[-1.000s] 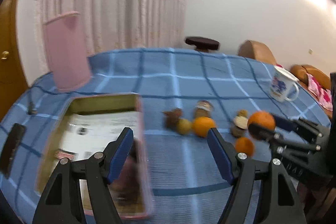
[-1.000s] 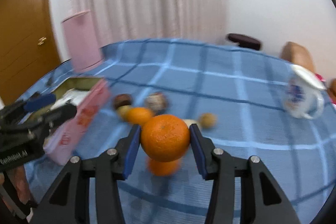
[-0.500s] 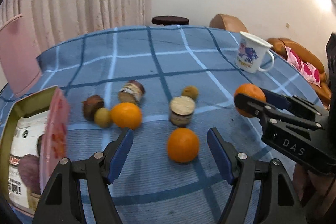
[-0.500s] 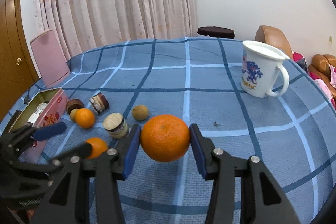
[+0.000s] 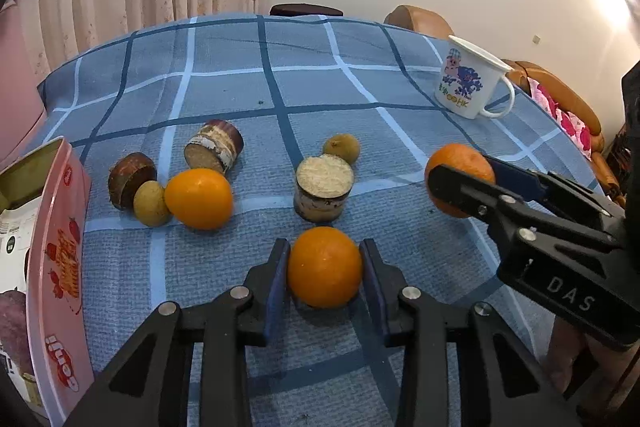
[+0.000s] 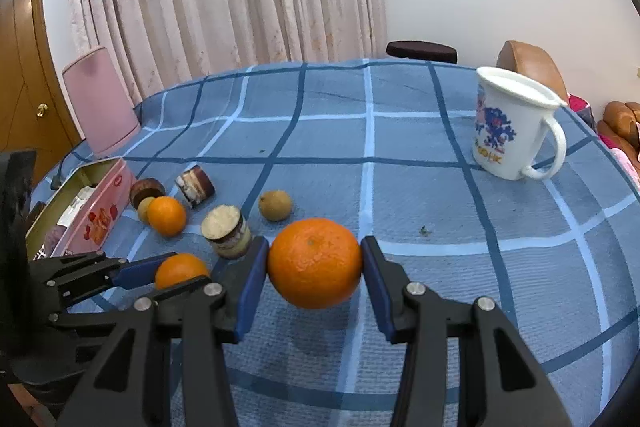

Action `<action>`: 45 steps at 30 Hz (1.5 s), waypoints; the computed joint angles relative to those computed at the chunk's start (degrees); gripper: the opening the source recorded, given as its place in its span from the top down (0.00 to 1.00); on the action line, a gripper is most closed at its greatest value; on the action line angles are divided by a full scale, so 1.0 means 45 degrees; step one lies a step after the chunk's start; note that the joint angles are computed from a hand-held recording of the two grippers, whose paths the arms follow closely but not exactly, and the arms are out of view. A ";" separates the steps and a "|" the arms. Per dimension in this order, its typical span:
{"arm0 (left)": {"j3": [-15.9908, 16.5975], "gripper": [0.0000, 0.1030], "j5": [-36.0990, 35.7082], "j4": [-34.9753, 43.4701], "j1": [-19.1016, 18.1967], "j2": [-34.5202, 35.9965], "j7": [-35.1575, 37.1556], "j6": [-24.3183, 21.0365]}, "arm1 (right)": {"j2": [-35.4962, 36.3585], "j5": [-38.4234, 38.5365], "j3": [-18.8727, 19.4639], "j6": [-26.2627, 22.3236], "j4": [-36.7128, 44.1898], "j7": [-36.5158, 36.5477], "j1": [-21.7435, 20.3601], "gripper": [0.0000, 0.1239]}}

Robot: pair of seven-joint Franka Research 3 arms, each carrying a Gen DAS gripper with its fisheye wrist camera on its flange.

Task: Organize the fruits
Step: 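Carry the orange in the left tool while the right tool carries its orange to the tin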

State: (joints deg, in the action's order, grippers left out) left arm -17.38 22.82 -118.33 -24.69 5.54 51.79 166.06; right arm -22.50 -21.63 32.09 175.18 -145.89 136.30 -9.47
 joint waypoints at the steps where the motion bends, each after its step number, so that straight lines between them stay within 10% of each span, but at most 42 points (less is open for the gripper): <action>1: 0.0066 0.64 0.0234 -0.0029 -0.0037 -0.0035 -0.0208 0.0044 | -0.0005 -0.0026 0.0027 0.0016 0.0001 0.0018 -0.0027 0.60; 26: 0.0351 0.64 0.7495 -0.0285 0.0213 -0.0825 -0.6908 0.0465 | -0.1098 0.2096 0.2031 0.1536 -0.0665 -0.1674 -0.1758 0.60; 45: 0.0044 0.64 0.9960 -0.0686 0.0496 -0.1324 -0.9242 0.0258 | -0.1994 0.4112 0.3452 0.2270 -0.1033 -0.3160 -0.2769 0.60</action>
State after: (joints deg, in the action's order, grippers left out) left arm -17.18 67.64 -121.42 -22.45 -0.41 10.20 167.22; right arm -31.48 -3.13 47.63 185.40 -150.54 122.08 -21.93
